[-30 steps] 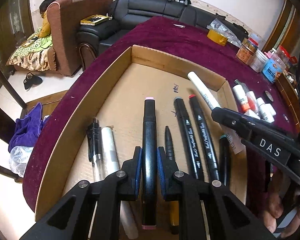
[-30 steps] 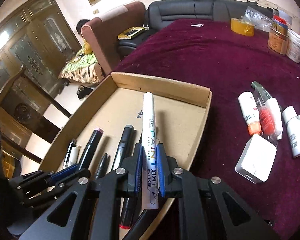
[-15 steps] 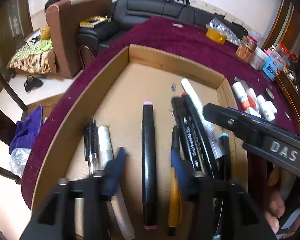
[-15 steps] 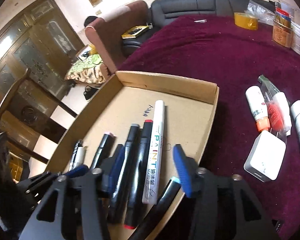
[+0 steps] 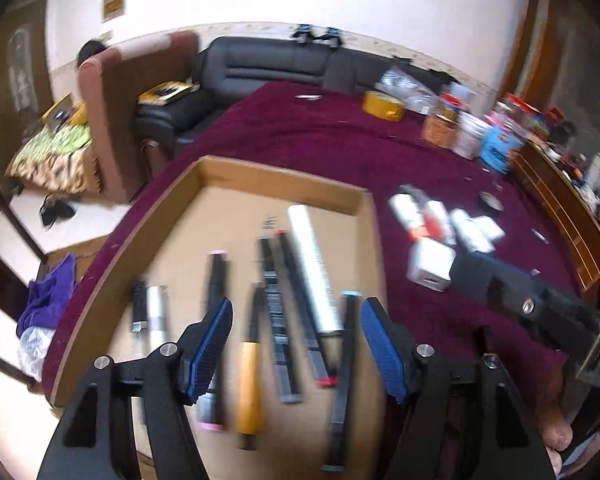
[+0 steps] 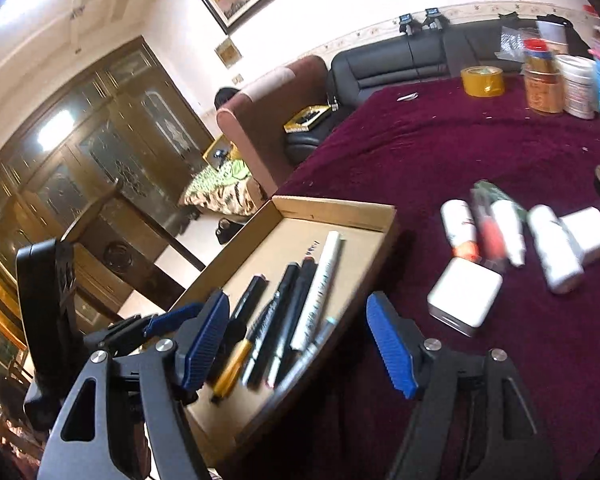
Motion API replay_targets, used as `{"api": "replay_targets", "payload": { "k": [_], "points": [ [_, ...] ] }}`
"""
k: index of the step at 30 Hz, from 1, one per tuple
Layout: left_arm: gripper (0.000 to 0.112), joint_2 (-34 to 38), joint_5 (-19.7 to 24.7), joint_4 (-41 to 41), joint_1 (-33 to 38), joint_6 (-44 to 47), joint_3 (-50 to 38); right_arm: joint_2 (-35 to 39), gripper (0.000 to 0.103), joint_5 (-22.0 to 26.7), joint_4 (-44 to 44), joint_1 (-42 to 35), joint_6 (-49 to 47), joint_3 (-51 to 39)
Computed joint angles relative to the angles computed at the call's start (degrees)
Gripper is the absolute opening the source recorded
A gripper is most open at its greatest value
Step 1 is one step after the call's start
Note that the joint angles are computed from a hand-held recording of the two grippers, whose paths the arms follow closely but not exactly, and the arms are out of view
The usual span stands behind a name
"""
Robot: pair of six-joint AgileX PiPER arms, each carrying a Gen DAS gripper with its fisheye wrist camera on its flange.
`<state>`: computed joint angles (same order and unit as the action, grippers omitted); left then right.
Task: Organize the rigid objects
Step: 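Grasp the black-and-gold marker on the carpet with the left tool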
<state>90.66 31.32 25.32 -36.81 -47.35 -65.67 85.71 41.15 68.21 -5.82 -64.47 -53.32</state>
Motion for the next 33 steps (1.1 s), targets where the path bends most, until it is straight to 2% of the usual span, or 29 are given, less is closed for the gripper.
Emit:
{"api": "replay_targets", "payload": {
  "k": [2, 8, 14, 19, 21, 24, 26, 27, 31, 33],
  "points": [
    [0.072, 1.26, 0.86, 0.23, -3.27, 0.39, -2.16, -2.10, 0.071, 3.65, 1.08, -5.22, -3.88, 2.47],
    [0.072, 7.29, 3.34, -1.57, -10.26, 1.92, -9.13, -4.09, 0.071, 8.60, -1.36, -17.49, -6.42, 5.21],
    [0.071, 14.09, 6.05, -4.13, -15.18, 5.56, -16.01, -2.01, 0.071, 11.32, -1.85, -27.96, -9.53, 7.26],
    [0.071, 18.84, 8.16, -7.46, -16.95, 8.83, -20.17, 0.59, 0.071, 12.45, -1.77, -32.39, -11.58, 7.21],
    [0.067, 20.08, 8.58, -8.08, -17.70, 9.74, -21.04, 0.64, 0.071, 12.11, -1.87, -33.02, -11.89, 7.42],
    [0.054, 22.61, 10.62, -6.45, -19.17, 9.49, -23.41, 1.09, 0.071, 11.52, -1.77, -33.26, -12.25, 7.44],
    [0.038, 24.11, 12.06, -6.69, -19.49, 10.23, -24.76, 1.60, 0.071, 10.93, -1.76, -32.98, -12.07, 7.24],
    [0.038, 24.48, 12.50, -6.56, -19.65, 10.16, -25.00, 1.71, 0.071, 10.67, -1.74, -32.91, -12.07, 7.27],
    [0.018, 23.19, 11.41, -3.90, -20.54, 8.52, -22.87, 2.58, 0.071, 10.01, -1.74, -32.96, -11.98, 6.93],
    [0.018, 22.49, 11.29, -4.16, -20.35, 8.66, -22.05, 2.76, 0.071, 10.15, -1.65, -33.43, -11.79, 6.60]
  ]
}}
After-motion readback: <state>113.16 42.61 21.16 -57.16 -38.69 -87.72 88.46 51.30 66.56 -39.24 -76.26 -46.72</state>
